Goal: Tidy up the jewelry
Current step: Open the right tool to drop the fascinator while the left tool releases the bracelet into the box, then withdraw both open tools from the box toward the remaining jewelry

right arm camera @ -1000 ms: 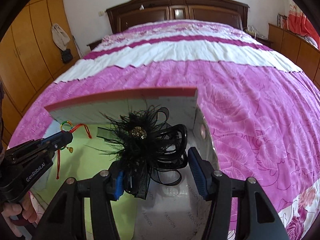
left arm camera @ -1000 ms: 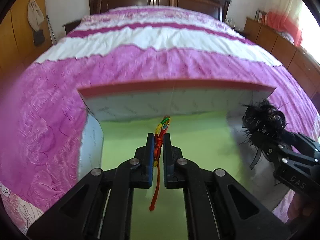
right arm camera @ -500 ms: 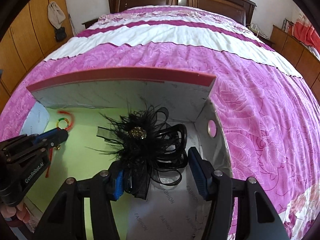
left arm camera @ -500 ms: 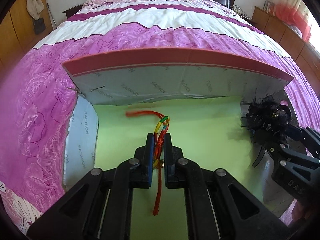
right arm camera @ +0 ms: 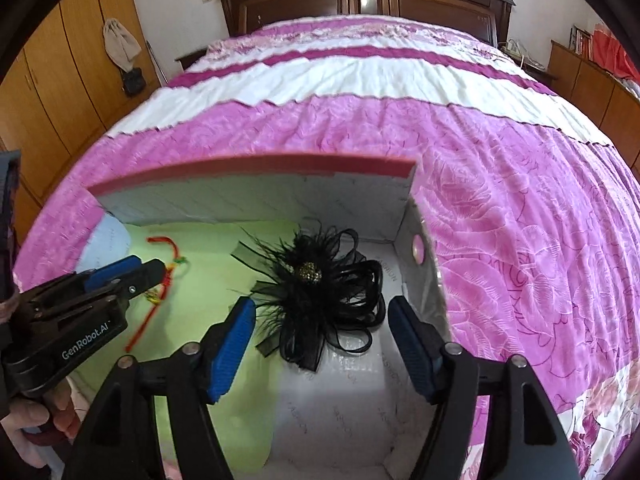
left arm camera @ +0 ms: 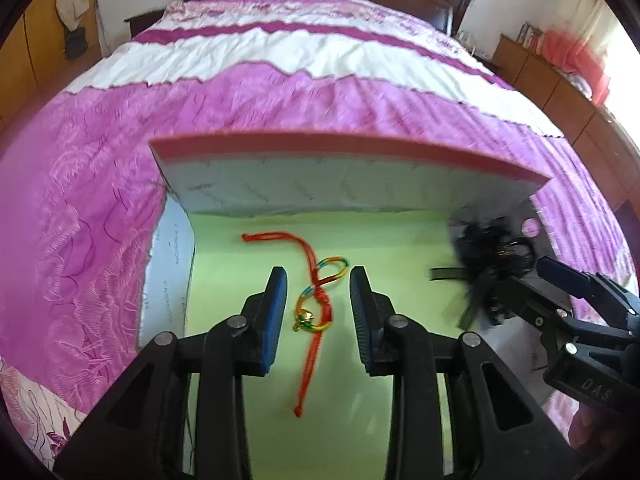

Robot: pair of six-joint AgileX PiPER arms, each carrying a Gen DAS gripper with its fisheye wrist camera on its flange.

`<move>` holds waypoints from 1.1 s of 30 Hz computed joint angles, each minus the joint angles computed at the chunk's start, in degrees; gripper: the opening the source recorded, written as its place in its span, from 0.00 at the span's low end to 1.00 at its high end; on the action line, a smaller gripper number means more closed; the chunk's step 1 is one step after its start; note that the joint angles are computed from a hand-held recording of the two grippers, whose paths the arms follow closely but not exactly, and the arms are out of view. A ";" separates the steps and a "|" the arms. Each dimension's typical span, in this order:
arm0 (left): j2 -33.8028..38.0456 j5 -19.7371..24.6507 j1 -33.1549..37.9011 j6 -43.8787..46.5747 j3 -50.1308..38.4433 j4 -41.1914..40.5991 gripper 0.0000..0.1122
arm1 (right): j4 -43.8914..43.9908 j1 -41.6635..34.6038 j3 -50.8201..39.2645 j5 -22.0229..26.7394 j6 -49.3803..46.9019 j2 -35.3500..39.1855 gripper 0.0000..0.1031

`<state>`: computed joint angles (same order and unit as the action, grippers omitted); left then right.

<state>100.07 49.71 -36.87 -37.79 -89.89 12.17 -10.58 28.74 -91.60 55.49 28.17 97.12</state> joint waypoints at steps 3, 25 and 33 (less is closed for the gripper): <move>-2.41 -1.35 -1.03 -1.16 1.40 1.36 0.24 | 0.12 0.38 2.00 -2.09 0.44 -2.98 0.70; -19.50 -2.29 -16.38 -24.32 13.88 27.32 0.31 | -21.08 13.98 20.43 -12.11 25.59 -25.73 0.71; -24.64 0.19 -21.68 -29.54 18.44 31.45 0.32 | -30.93 21.72 25.46 -8.48 35.40 -32.19 0.73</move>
